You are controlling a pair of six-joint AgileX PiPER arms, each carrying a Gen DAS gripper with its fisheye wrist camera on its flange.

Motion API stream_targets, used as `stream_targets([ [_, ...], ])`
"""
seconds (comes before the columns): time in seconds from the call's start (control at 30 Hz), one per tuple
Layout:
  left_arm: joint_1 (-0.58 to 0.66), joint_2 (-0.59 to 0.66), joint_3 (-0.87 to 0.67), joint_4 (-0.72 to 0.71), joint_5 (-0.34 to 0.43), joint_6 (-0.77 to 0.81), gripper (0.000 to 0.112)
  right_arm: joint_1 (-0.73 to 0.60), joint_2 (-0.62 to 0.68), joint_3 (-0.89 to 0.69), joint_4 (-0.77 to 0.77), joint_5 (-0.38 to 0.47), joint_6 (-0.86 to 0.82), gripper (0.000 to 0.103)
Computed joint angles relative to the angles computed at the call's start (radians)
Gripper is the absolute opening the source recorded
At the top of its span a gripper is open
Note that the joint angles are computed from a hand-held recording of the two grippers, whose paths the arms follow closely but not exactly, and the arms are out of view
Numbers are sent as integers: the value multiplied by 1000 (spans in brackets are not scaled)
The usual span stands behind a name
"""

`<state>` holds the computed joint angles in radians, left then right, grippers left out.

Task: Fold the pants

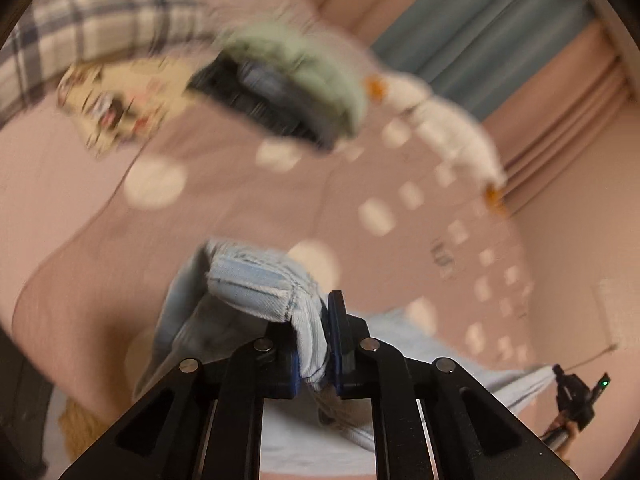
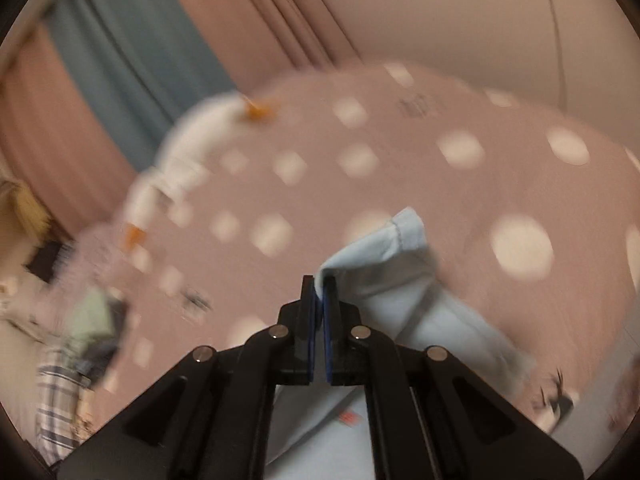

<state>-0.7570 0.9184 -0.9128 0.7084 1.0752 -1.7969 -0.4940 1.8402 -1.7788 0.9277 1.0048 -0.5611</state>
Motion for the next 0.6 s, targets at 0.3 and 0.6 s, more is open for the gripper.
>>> stream_targets([
  [0.3, 28, -62, 294, -297, -120, -36, 14, -59, 44, 194, -284, -26, 85, 4],
  [0.6, 24, -8, 271, -295, -85, -23, 18, -32, 66, 204, -420, -44, 131, 4],
])
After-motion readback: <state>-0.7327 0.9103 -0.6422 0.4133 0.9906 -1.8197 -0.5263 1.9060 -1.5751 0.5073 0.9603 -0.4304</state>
